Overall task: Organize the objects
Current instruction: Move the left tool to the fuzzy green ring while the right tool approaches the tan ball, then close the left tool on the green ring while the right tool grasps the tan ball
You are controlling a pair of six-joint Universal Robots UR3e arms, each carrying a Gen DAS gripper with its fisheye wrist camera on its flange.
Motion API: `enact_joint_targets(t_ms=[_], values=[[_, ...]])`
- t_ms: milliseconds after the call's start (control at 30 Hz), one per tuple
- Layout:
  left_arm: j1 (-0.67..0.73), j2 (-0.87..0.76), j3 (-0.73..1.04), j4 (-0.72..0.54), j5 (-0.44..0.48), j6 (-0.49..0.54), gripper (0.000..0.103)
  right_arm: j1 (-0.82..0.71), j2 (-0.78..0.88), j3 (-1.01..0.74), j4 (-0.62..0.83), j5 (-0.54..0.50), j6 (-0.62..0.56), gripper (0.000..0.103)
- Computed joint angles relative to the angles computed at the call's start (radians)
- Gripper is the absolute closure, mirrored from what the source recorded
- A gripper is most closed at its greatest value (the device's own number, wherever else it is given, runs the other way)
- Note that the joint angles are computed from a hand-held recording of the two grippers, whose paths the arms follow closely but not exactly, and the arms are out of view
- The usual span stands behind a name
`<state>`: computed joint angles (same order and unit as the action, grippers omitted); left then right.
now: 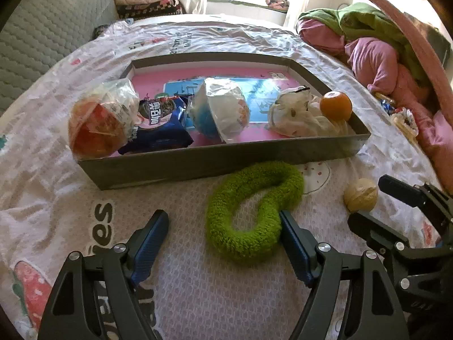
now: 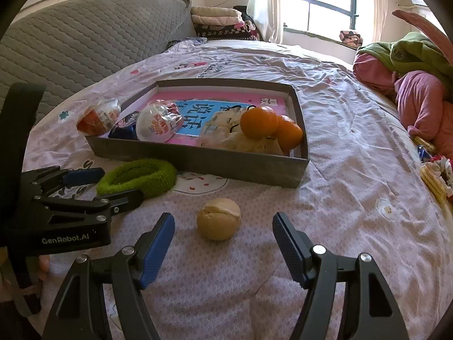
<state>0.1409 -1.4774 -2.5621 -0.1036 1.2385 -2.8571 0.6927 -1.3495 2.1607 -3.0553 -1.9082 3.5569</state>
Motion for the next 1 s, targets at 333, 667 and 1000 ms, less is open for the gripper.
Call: enact_joint_targets(t_ms=[333,667,1000], values=[[0.004,-0.053,0.015,0.033,-0.026,0.003,0.022,-0.020,0.010,0.002,-0.010,0.010,-0.001,0.036],[-0.016,-0.081,0.026,0.064,-0.018,-0.008,0.022,-0.015,0.045,-0.027,-0.002,0.005,-0.018,0.052],[0.002,-0.075,0.019,0.061,-0.058,0.018,0.033,-0.016,0.051,-0.025,-0.018,0.020,-0.027,0.068]])
